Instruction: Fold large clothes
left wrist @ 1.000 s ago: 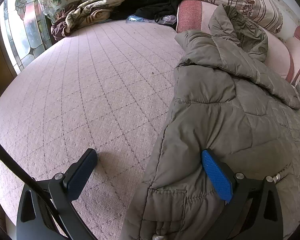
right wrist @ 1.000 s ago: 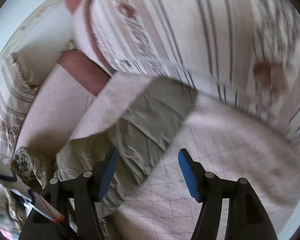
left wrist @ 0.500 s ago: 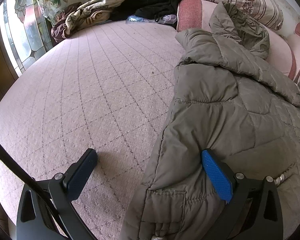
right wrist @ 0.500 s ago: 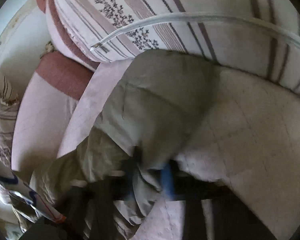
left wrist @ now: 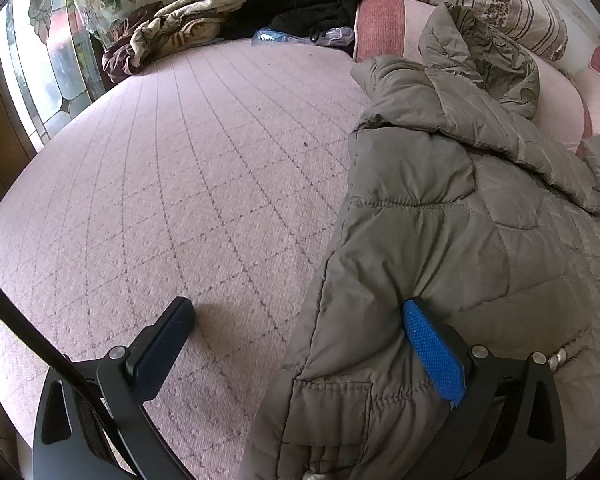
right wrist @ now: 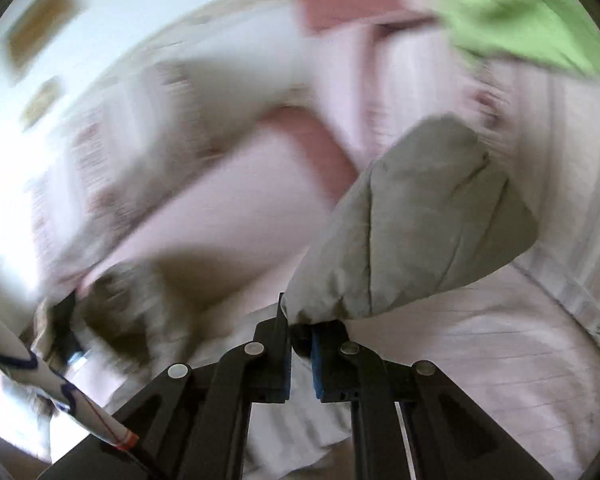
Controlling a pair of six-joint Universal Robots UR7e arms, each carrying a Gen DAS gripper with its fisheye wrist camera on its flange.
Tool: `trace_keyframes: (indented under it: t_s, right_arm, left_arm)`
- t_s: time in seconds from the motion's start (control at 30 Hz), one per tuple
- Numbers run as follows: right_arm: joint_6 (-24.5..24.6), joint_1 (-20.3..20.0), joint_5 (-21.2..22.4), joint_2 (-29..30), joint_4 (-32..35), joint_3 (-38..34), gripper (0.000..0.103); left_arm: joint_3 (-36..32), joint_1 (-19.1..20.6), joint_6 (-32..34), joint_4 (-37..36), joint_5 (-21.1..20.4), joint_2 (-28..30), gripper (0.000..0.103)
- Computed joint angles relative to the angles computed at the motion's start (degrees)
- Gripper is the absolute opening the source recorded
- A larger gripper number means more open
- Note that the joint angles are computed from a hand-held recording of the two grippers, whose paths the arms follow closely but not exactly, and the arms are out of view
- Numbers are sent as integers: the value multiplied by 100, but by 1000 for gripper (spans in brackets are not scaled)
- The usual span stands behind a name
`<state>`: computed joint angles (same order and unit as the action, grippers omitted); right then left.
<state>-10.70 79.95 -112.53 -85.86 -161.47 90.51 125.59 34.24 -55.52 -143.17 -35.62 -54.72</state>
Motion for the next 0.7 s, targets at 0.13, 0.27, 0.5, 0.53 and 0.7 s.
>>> trace_keyframes:
  t_s: [0.13, 0.27, 0.5, 0.53, 0.7]
  right_arm:
    - [-313, 813, -58, 336, 69, 304, 8]
    - [-245, 1099, 40, 685, 203, 728, 8]
    - [-123, 1070, -290, 1516, 185, 1408, 12]
    - [-145, 1047, -363, 1560, 141, 1492, 14]
    - [-657, 1147, -396, 1456, -237, 1921, 72]
  left_arm:
    - [71, 13, 39, -178, -137, -104, 103]
    - [238, -26, 84, -546, -302, -265, 102]
    - [473, -180, 209, -1103, -292, -451, 102]
    - [476, -191, 235, -1120, -273, -457, 102]
    - [526, -254, 405, -1346, -268, -509, 102]
